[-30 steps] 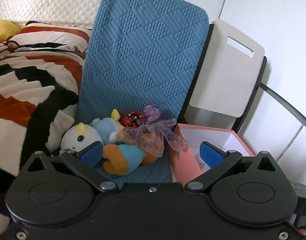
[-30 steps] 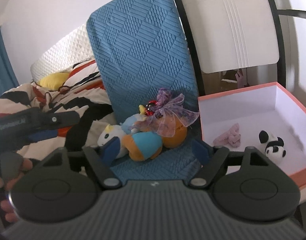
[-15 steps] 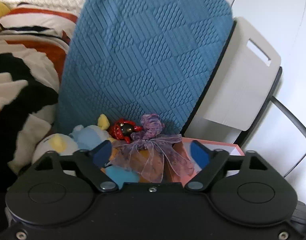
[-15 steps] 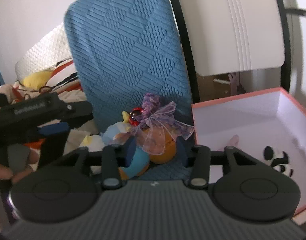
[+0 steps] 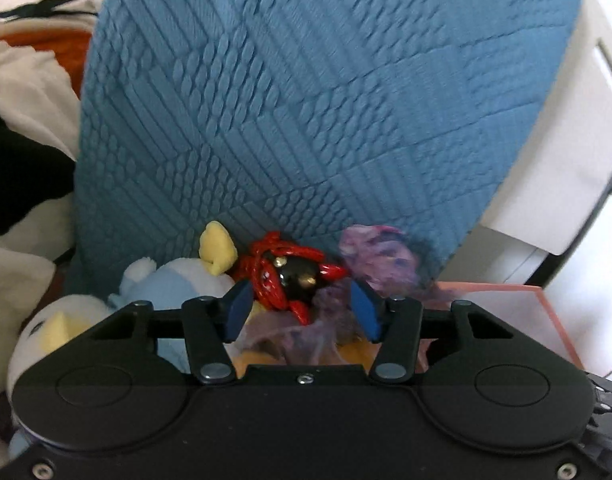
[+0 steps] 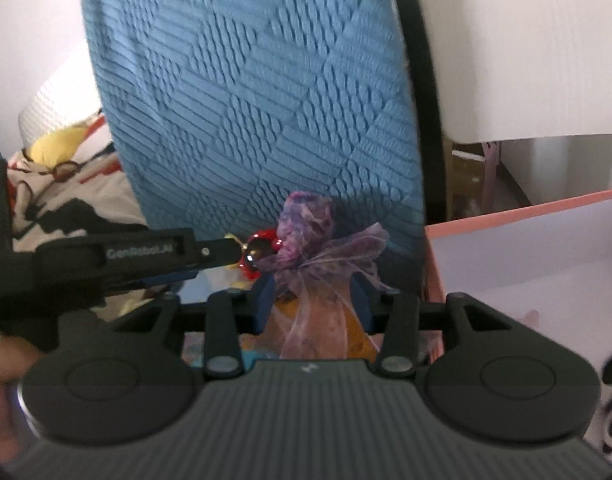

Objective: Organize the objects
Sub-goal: 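Grasp the purple tulle bow with the right gripper while the left gripper grasps the red devil figurine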

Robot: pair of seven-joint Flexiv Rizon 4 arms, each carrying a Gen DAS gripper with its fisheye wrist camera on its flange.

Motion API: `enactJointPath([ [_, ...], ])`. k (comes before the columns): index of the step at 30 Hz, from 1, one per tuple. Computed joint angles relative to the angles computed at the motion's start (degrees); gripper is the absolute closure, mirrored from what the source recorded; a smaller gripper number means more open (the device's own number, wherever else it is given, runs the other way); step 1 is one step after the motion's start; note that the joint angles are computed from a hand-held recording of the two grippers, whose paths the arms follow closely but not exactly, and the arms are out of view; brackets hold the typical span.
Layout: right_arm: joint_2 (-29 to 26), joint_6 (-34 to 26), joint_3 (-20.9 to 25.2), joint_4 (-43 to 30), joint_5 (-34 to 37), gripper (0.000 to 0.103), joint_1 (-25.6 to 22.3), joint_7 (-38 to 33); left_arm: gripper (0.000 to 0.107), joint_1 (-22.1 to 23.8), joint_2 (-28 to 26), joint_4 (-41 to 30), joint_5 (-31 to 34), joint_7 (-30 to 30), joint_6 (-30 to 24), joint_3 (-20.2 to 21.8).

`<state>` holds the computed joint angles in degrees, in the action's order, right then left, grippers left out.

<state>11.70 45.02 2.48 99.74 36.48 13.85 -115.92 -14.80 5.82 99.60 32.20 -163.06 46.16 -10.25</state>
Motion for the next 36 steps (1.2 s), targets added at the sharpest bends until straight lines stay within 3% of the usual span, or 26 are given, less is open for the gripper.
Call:
enactJointPath([
  [7, -5.9, 3.2, 2.4, -2.1, -2.0, 0.057, 0.7, 0.0, 0.051, 0.9, -3.5, 1.2, -4.2, 4.4, 5.4, 2.7],
  [14, -10.1, 2.2, 4.0, -4.8, -2.0, 0.056, 0.0, -0.1, 0.047, 1.0, -6.3, 2.5, -8.1, 8.3, 10.7, 4.7],
  [17, -11.3, 1.7, 4.5, -6.0, -0.8, 0.06, -0.7, -0.1, 0.047, 0.9, -6.9, 3.2, -8.5, 6.9, 12.3, 5.6],
  [19, -11.8, 0.0, 4.5, -7.0, 1.4, 0.067, -1.4, -0.1, 0.05, 1.0, -7.1, 3.9, -9.7, 7.1, 13.5, 6.1],
  [23, -11.7, 1.1, 5.5, -7.0, 1.7, 0.083, -1.8, -0.7, 0.053, 1.1, -6.4, 5.3, -9.3, 5.4, 15.8, 6.7],
  [36, -6.9, 0.2, 3.8, -6.9, 4.1, 0.085, -1.9, -3.7, 0.054, 2.7, -1.9, 4.7, -3.5, -1.0, 14.6, 4.2],
])
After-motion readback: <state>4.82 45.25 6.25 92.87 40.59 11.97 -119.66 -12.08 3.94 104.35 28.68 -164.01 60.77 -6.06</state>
